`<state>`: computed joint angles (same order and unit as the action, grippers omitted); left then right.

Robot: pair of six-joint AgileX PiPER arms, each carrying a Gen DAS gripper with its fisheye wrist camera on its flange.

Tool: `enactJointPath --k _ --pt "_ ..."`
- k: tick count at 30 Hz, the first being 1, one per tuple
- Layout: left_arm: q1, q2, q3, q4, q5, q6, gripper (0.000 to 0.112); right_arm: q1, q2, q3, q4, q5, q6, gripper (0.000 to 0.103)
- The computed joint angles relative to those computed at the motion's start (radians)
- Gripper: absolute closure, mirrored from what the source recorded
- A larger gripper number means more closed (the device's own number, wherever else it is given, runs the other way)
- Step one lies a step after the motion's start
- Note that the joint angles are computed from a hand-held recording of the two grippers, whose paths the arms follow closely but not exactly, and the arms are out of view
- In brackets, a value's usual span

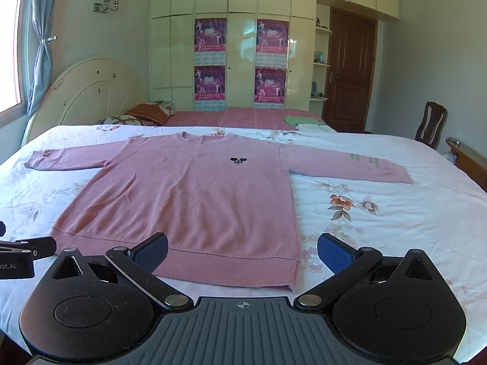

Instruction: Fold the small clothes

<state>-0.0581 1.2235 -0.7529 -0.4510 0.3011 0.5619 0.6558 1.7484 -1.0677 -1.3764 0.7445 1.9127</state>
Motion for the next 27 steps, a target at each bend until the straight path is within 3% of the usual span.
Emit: enactJointPath --k 27 --pt "0.003 -0.012 0.013 0.024 -0.006 -0.030 0.010 -0.002 0.001 -0.004 0.003 -0.009 -0.009 0.000"
